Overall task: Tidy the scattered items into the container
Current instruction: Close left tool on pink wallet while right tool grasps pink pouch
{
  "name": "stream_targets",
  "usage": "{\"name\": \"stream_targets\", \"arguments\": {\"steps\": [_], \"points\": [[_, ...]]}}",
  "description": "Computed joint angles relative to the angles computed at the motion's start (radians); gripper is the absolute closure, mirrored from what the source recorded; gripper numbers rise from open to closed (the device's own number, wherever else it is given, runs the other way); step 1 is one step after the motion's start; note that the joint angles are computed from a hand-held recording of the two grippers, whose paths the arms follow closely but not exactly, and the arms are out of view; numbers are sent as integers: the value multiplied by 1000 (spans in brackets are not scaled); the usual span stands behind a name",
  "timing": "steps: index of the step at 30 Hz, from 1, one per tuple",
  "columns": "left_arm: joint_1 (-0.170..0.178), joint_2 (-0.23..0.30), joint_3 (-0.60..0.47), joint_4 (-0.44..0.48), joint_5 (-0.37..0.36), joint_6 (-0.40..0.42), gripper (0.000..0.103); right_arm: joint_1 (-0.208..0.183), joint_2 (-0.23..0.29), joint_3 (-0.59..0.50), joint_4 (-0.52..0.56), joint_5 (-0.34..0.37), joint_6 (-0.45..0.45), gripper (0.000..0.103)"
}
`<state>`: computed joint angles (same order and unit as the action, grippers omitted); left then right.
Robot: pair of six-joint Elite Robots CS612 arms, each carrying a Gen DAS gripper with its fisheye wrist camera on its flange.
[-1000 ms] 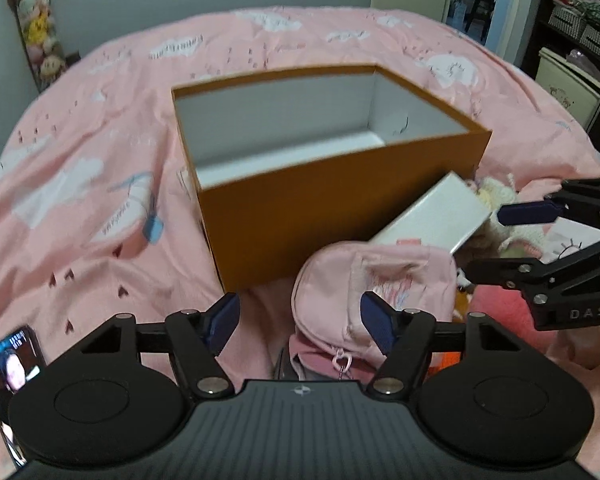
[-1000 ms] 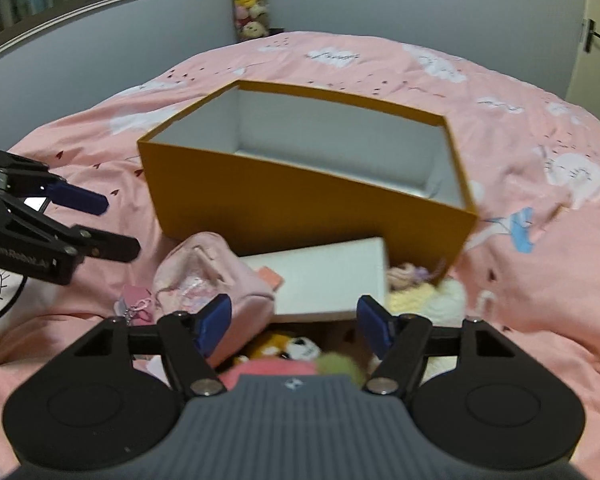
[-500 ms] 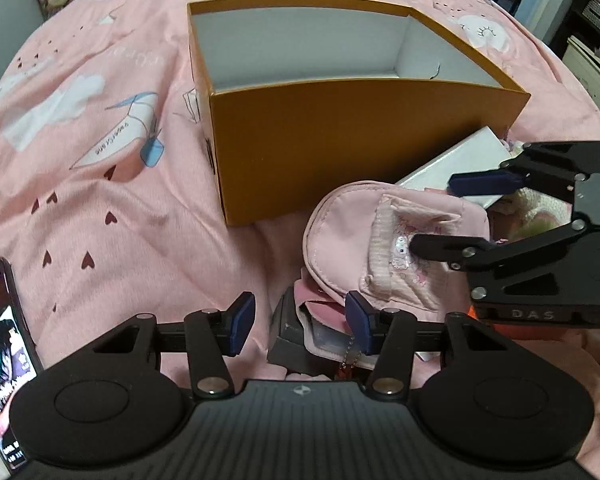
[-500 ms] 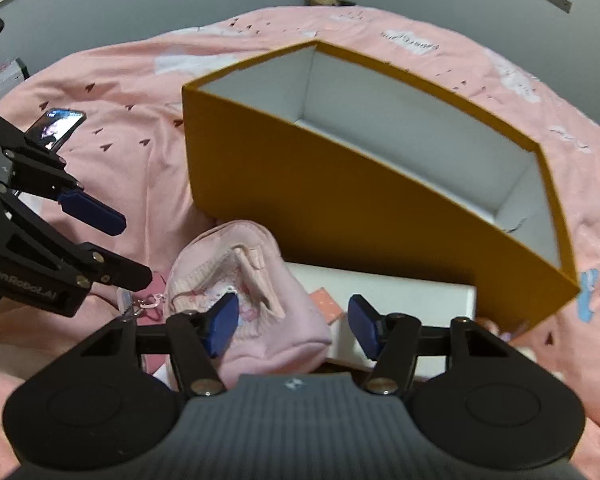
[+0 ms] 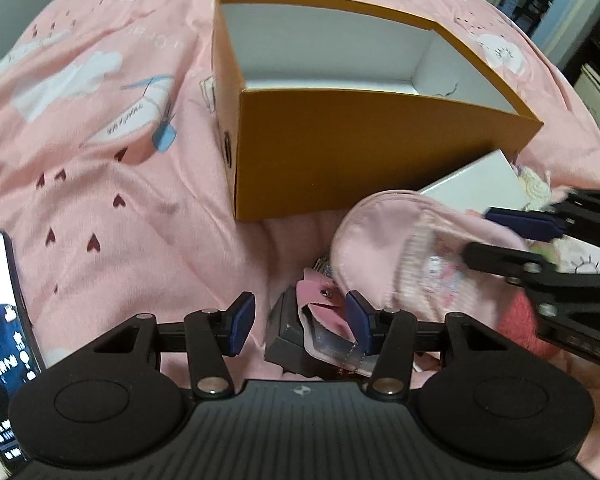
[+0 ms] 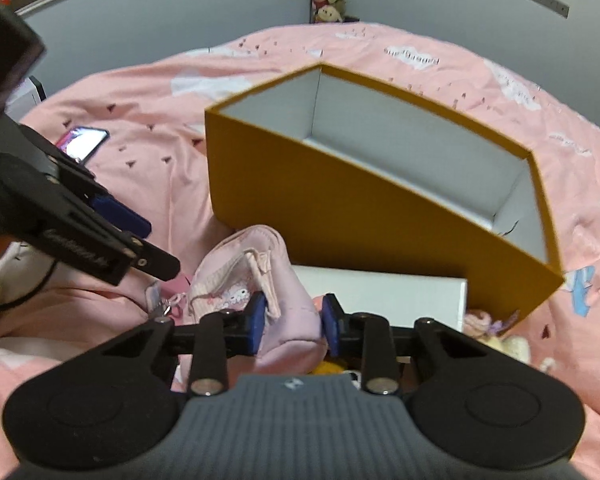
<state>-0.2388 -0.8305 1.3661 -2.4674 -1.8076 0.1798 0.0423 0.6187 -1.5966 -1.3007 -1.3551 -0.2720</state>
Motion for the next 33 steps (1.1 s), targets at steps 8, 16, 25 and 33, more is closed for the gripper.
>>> {"name": "stream_targets", "arguments": {"steps": [8, 16, 25, 33], "points": [[11, 20, -40, 86, -47, -75, 44, -3, 13, -68, -100, -123, 23, 72], [13, 41, -74, 196, -88, -109, 44, -30, 13, -64, 3, -110, 122, 69], [8, 45, -73, 206, -127, -138, 60, -48, -10, -10, 59, -17, 73, 50], [-4, 41, -57, 165, -103, -151, 63, -59, -54, 69, 160, 100, -31, 53]]}}
